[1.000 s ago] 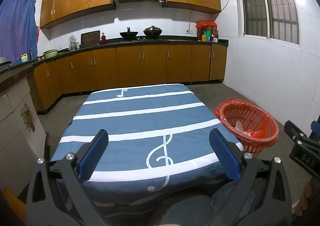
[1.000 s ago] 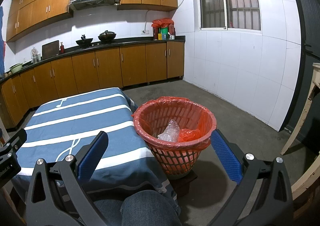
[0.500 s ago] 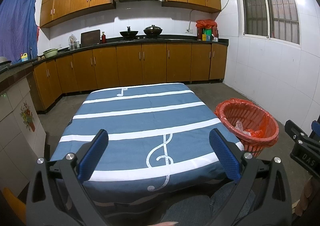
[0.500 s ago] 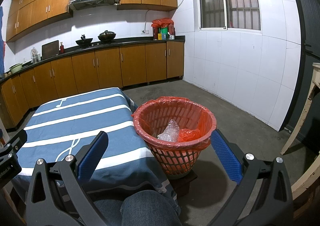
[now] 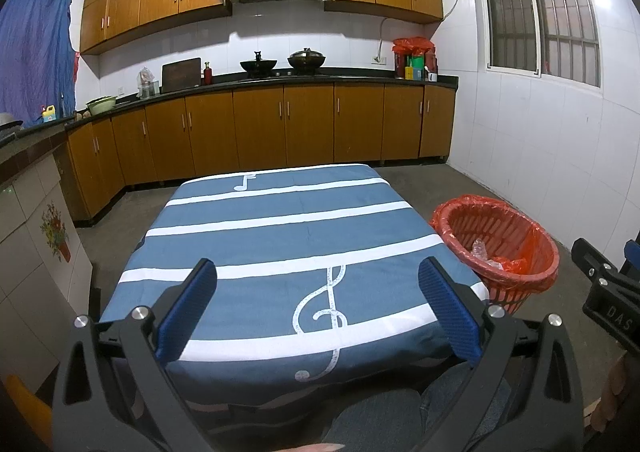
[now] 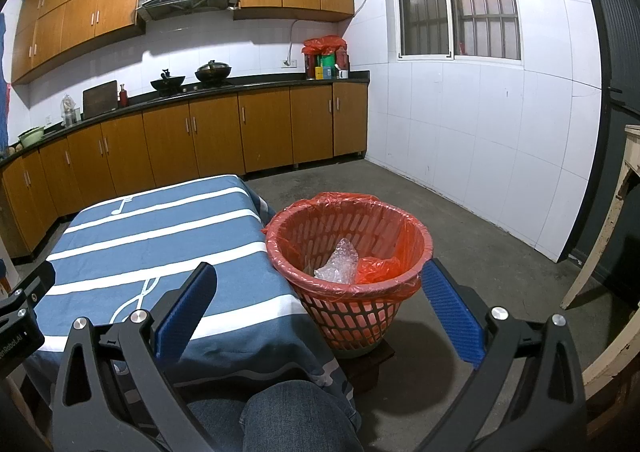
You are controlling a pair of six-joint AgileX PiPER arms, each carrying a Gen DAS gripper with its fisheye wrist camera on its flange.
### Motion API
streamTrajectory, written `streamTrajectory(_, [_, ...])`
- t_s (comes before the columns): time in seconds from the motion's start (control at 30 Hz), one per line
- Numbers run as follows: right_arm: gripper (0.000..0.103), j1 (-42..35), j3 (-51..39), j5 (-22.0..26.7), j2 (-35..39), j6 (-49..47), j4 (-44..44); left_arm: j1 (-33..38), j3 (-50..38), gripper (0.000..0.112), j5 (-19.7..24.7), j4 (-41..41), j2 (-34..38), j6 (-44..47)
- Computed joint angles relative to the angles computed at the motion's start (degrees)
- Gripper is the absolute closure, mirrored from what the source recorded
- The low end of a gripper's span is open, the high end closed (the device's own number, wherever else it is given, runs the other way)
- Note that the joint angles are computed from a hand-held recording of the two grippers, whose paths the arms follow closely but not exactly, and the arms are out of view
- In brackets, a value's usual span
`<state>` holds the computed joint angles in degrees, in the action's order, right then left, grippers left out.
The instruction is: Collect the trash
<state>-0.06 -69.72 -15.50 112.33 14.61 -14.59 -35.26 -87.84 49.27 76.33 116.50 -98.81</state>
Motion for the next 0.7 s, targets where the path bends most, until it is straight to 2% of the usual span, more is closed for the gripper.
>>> streamTrajectory(0.7, [0.002,-0.06,0.06,0.06,-0.03,0.38,-0.42,0.26,1.17,0.013,-0.52,0.17,0.17,-1.47])
